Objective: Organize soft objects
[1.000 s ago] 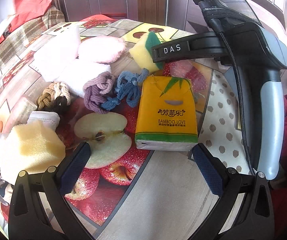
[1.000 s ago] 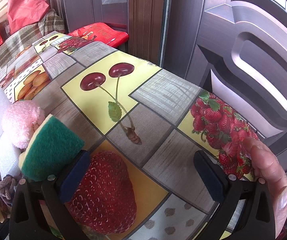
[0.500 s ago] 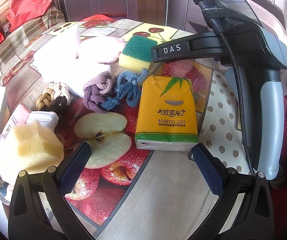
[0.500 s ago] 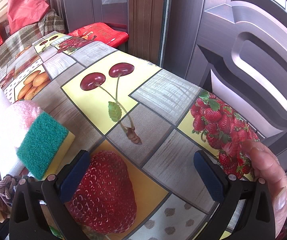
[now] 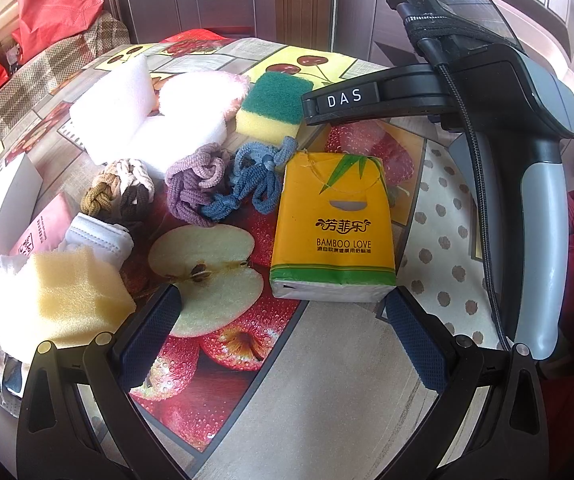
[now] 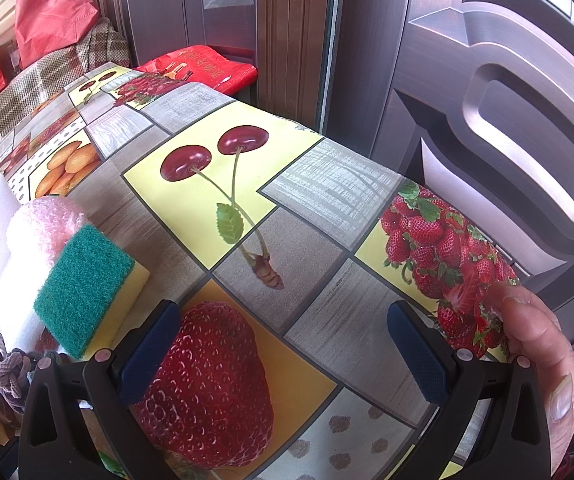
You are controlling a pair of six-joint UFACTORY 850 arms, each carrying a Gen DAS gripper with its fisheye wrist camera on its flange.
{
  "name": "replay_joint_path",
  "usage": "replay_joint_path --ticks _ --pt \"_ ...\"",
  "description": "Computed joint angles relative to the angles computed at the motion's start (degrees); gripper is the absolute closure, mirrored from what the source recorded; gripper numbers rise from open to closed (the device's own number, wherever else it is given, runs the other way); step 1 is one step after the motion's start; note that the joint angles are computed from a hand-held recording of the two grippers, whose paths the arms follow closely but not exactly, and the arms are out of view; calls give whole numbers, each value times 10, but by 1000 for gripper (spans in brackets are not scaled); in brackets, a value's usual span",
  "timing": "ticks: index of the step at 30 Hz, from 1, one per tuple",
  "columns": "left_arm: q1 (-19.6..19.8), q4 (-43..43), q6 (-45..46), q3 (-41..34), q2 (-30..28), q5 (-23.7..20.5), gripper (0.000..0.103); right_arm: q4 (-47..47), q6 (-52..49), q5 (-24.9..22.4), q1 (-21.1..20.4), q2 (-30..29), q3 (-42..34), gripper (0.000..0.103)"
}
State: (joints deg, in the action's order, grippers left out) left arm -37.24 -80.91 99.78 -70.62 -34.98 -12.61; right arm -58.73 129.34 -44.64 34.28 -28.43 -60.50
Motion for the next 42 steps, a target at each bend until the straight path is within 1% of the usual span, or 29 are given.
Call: replay_joint_path --ticks 39,42 --pt "-2 0 -1 0 0 3 1 0 0 1 0 1 1 0" --pt "-3 -30 33 5 4 6 1 0 0 0 0 1 1 0"
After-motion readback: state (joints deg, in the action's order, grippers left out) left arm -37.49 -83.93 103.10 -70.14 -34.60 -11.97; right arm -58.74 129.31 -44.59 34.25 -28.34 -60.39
